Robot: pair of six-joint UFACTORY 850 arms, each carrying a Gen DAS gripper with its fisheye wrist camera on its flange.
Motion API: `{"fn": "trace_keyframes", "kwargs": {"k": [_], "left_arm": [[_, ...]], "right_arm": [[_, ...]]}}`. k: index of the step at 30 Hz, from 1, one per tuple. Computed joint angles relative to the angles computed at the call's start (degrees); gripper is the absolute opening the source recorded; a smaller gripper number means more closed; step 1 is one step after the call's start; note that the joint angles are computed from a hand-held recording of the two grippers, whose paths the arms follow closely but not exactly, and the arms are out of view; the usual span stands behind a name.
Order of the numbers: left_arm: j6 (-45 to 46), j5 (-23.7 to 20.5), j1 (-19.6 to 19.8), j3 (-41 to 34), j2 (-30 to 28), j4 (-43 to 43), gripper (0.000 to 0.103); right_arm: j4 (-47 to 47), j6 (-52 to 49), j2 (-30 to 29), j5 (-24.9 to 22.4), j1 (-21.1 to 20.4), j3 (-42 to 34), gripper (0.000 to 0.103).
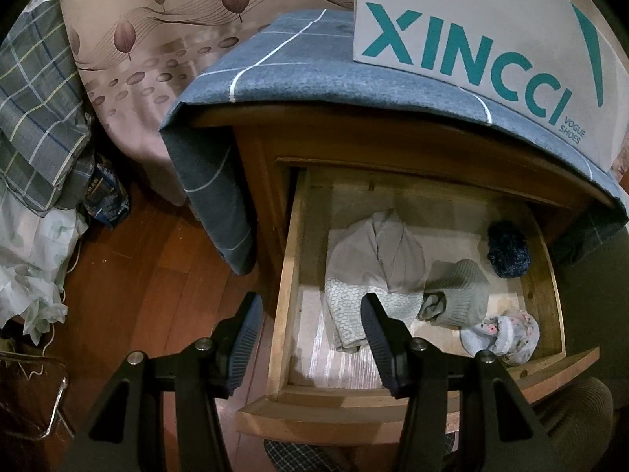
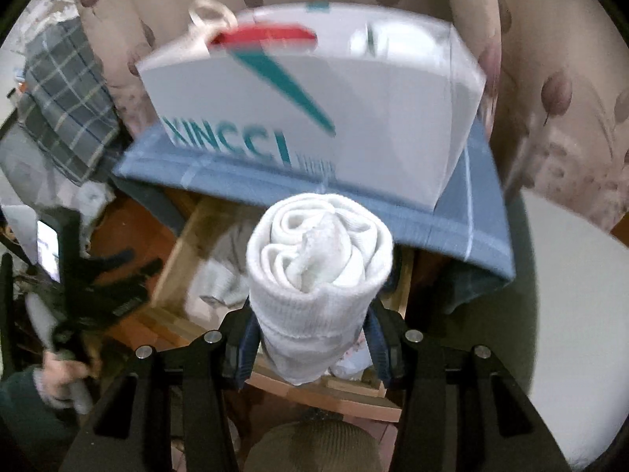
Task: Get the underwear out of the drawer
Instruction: 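Lift the rolled white underwear out of the drawer to the box with the right gripper, then lower the white roll into the box and open the right gripper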
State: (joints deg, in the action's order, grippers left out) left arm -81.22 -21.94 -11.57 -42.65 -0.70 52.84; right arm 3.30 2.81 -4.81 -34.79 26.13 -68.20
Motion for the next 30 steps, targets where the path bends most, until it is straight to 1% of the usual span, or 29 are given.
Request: {"fn": "trace_keyframes", "kwargs": {"k": [5,9,15,22,30], "left_arm": [[-0.07,0.11,-0.01,0.04,0.05,0.04,0.054],[-0.18,0.19,0.01,0.07,0.09,0.21,0.054],[-0.14,0.25,0.09,0.06,0.13,0.12,0.054],[-0.22,0.44,0.28,0.02,0.06,-0.02,0.054],[-0.55,0.55,0.28,0.22,0.37,-0.16,0.054]], "right_arm": [[1.25,-0.98,0.24,-0.44,-0.14,-5.12,0.044],[1.27,-0.20,-1.33,-0.26,-0.05,-10.17,0.044],[-4.67,4.64,-7.00,-1.38,1.25,-18.89,0.044],[-10.40,10.00,-15.88,-4.41,2.01,-28.58,0.044],[-14.71,13.70,-22.80,-8.06,2.37,-35.01,0.044]]}}
